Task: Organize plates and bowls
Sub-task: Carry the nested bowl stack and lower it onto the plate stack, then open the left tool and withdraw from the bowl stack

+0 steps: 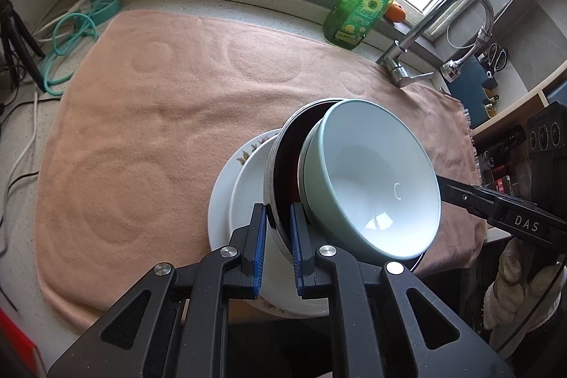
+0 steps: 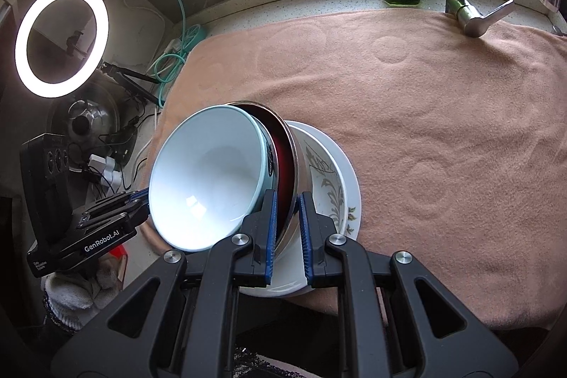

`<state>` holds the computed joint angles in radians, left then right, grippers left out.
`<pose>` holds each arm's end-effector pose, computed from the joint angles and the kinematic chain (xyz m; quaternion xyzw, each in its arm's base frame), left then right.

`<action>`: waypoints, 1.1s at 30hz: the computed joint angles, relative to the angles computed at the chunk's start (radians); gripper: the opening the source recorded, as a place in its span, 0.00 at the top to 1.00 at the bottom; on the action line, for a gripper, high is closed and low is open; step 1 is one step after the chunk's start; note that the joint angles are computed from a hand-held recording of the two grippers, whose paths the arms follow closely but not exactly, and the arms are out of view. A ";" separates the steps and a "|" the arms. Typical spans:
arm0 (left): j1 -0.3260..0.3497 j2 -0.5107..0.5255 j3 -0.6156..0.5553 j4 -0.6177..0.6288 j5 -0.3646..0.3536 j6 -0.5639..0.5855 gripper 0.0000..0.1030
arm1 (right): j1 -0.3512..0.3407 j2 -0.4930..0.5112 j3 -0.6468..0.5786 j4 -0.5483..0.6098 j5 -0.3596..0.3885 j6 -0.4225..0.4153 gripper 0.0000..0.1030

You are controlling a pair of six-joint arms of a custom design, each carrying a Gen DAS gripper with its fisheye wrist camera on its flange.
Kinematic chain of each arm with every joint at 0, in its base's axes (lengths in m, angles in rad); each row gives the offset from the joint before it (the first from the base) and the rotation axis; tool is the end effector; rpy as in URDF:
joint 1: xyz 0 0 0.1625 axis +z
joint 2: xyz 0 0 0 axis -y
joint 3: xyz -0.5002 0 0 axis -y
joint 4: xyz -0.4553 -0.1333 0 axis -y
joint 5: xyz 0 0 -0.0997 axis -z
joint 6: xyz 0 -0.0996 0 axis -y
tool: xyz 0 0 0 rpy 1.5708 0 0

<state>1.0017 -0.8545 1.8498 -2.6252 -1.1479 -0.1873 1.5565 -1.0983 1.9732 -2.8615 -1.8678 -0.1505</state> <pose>-0.2203 -0.6676 0.0730 0.1793 0.9607 -0.1043 0.1843 0.0949 -0.6506 0.2116 0.0354 -0.9675 0.1915 0.1611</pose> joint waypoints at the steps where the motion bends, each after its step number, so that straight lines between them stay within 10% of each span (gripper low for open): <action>1: -0.001 0.001 0.000 0.001 0.002 0.000 0.90 | -0.001 -0.001 0.002 0.000 0.000 0.000 0.87; 33: 0.003 0.000 -0.001 0.024 -0.011 0.001 0.91 | -0.013 0.002 0.011 0.014 -0.002 0.005 0.86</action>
